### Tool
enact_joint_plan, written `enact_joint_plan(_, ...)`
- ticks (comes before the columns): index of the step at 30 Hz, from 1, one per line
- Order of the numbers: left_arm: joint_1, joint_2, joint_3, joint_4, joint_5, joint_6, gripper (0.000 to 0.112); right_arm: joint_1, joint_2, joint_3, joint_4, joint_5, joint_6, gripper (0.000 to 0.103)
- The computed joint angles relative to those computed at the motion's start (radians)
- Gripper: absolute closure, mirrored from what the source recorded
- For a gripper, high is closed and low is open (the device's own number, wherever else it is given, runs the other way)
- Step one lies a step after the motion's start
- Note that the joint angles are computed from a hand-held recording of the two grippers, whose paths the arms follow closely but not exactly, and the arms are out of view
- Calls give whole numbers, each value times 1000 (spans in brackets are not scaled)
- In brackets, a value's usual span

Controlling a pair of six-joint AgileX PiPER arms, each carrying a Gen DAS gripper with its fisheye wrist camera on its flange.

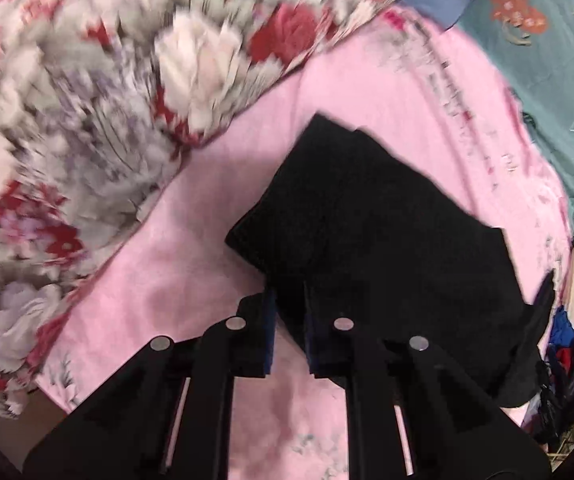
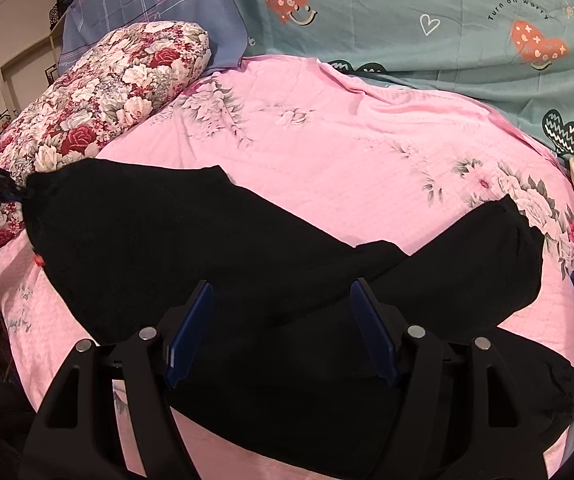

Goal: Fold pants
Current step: 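Grasp the waistband edge with the left tool while the right tool grasps a leg end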

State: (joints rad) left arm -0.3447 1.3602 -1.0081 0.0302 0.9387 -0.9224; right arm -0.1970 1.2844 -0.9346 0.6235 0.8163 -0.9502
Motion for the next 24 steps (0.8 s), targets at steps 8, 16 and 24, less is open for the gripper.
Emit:
enact_joint_plan(8,-134,5,-32,235,107,-189,64,6,-8,-15,-146,-22,125,32)
enact_joint_plan(16,-413,-59,-140,513,215,-407,25,-181,160,-198,-279,-79,380,32)
enact_joint_plan(24,-509,232,-241,484,178,-360,24,-70,494,-574,-569,-49,744,32)
